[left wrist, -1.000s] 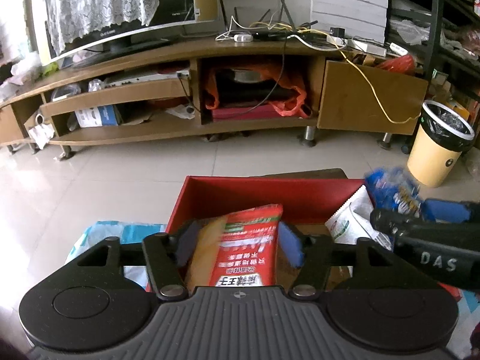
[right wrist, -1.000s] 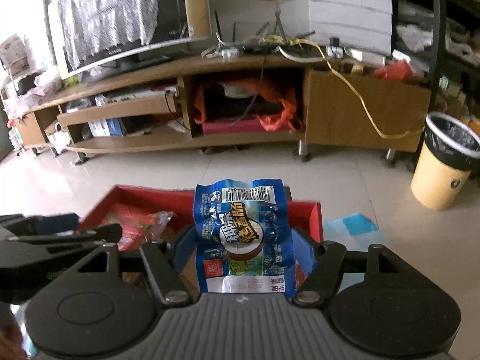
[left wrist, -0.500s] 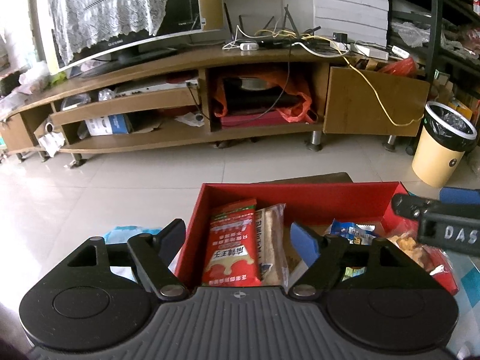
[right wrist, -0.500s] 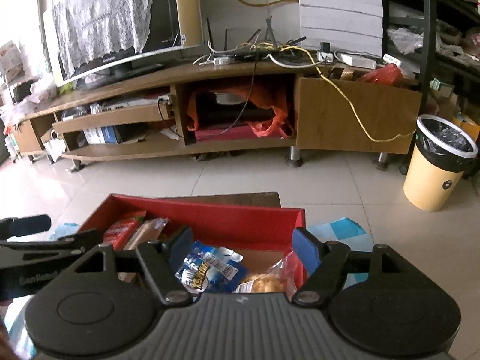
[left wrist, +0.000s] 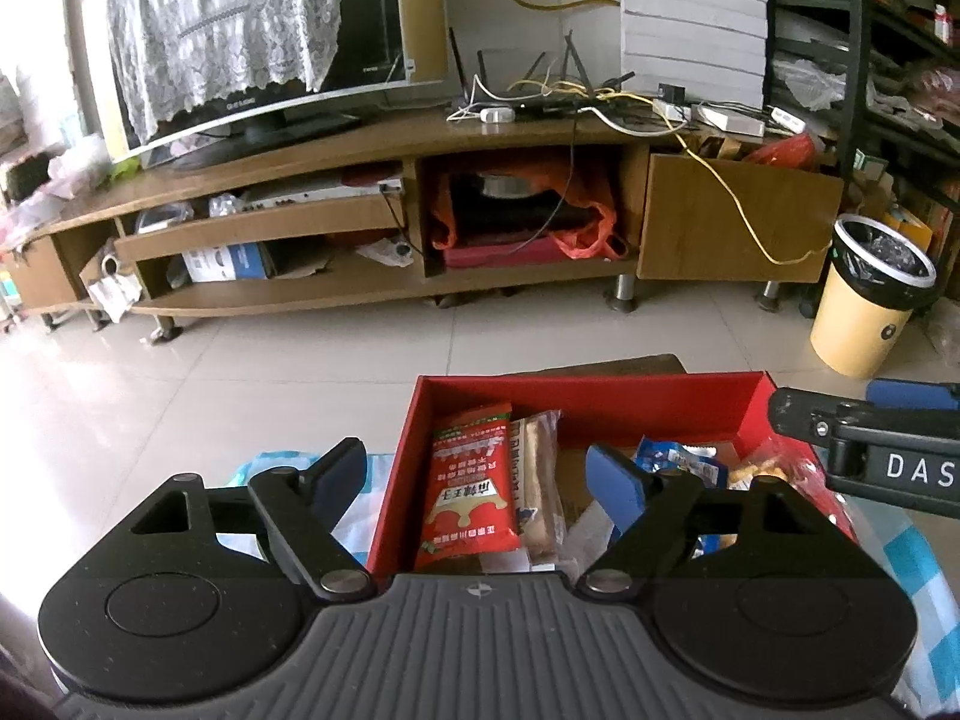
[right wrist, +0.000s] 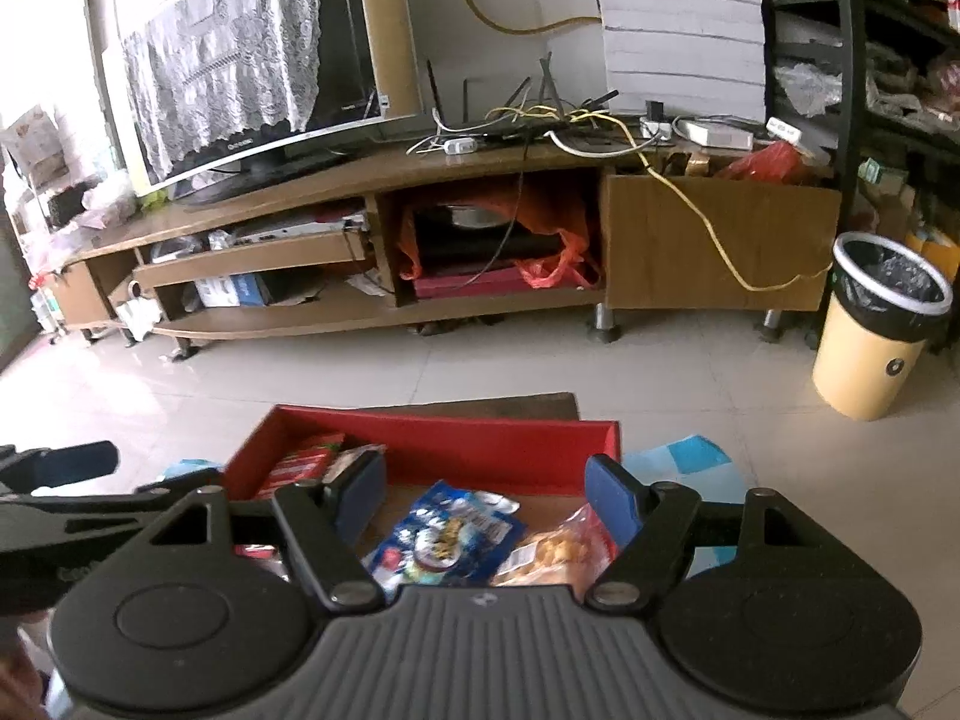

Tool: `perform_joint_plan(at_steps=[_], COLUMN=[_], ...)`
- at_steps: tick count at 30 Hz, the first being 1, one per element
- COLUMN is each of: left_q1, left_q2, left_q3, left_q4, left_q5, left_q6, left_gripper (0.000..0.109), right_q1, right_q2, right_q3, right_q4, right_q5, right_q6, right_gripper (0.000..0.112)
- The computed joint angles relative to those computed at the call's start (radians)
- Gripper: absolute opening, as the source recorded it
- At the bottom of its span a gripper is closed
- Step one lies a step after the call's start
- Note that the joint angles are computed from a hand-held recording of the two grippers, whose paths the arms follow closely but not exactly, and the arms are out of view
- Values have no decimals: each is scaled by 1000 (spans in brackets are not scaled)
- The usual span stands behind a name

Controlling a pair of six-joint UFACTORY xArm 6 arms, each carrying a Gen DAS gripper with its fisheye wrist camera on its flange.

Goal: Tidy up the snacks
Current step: 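Reach the left tool to the yellow Trolli pack while the right tool reaches the Kapron wafer pack, then close the left tool on the Trolli pack while the right tool grasps the Kapron wafer pack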

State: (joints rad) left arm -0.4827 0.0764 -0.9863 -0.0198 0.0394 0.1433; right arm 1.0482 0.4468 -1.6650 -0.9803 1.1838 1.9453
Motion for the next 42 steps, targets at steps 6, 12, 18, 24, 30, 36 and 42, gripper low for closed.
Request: perform_joint_plan(at_steps=[6,12,18,24,30,36,42], left_q1=[9,23,32,40,51,52,76], left_q2=[-51,-73,-51,1,18,26,-40], left_q3=[56,96,109,97,87,66,117], left_q4=[4,-58,-23,28,-19,-113,-81], left_q5=[7,72,154,238,301,356,405], left_q6=[32,89,86,72,123,173,134], left_gripper=[86,86,87,85,85,78,65], right_q1=[24,44,68,76,80,82,82], right_q2=[21,29,18,20,28,54,88], right_q3=[-44,-54,-47,-39,-38,-71,-103], right_q4=[12,41,44,73,95,111,177], right_q5=[15,27,42,36,20,6,-31], right_q6=[-28,-53,-47,-65,-90,-125,-163], right_gripper=[69,69,69,69,69,69,69])
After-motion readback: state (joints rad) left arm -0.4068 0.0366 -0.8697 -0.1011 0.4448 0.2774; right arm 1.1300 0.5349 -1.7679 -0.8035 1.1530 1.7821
